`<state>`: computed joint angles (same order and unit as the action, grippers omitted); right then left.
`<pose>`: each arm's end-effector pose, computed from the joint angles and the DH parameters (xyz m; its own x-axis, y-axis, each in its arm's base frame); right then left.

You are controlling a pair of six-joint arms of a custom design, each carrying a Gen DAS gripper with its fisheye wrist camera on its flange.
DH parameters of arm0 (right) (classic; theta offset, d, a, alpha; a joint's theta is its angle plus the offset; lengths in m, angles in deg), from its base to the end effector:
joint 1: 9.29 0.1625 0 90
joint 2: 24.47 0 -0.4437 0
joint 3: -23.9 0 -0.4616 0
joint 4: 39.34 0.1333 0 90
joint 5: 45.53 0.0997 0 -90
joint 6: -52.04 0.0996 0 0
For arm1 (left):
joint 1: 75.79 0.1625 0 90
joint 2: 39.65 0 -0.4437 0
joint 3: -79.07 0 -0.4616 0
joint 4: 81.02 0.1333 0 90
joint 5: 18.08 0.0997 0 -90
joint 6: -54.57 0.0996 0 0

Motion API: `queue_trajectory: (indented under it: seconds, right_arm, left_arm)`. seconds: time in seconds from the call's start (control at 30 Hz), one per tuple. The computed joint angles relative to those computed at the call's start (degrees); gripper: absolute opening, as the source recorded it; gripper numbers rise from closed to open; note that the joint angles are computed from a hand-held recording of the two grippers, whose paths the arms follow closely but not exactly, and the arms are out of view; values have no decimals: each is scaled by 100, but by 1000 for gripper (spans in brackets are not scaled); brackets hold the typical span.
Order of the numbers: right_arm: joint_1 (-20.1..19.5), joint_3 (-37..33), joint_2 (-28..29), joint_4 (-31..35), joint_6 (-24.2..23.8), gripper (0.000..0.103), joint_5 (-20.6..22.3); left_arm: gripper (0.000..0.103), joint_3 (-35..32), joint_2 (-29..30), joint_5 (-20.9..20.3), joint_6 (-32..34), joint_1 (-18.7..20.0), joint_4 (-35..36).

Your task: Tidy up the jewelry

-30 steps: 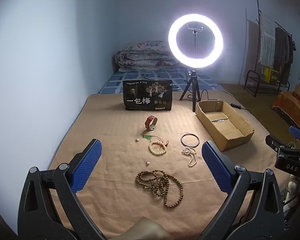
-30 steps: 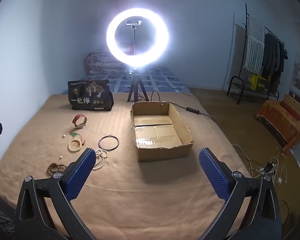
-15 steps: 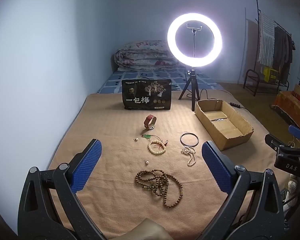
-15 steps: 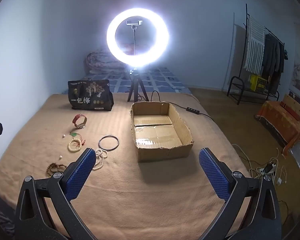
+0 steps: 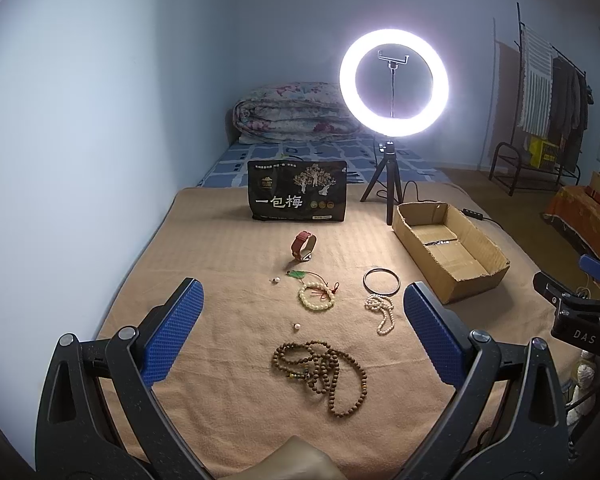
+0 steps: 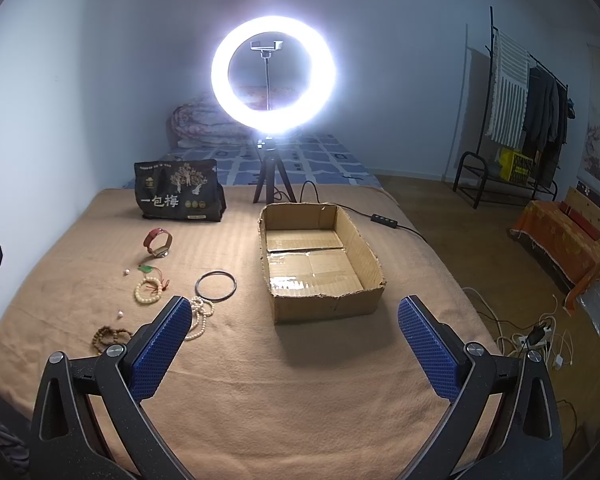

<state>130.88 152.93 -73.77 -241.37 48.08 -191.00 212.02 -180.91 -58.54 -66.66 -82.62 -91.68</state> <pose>0.4061 -0.2720 0.0502 -0.6546 -0.1904 0.7316 -0.6960 0.5295 -0.4850 -0.1062 -0.1979 0.3916 -0.6864 -0.2566 -0.6804 0.5095 0.4978 -0.7018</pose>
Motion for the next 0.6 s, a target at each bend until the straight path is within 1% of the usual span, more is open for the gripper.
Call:
queue_trajectory:
  seconds: [0.33,0.6]
  right_arm:
    - [-17,43,-33,-15,-39,102,-14]
    - [-13,34,-38,48,32,102,-31]
  left_arm:
    - [102,21,-19,-19,-25,-17,32]
    - [102,20,-22,-25,-31,-18,40]
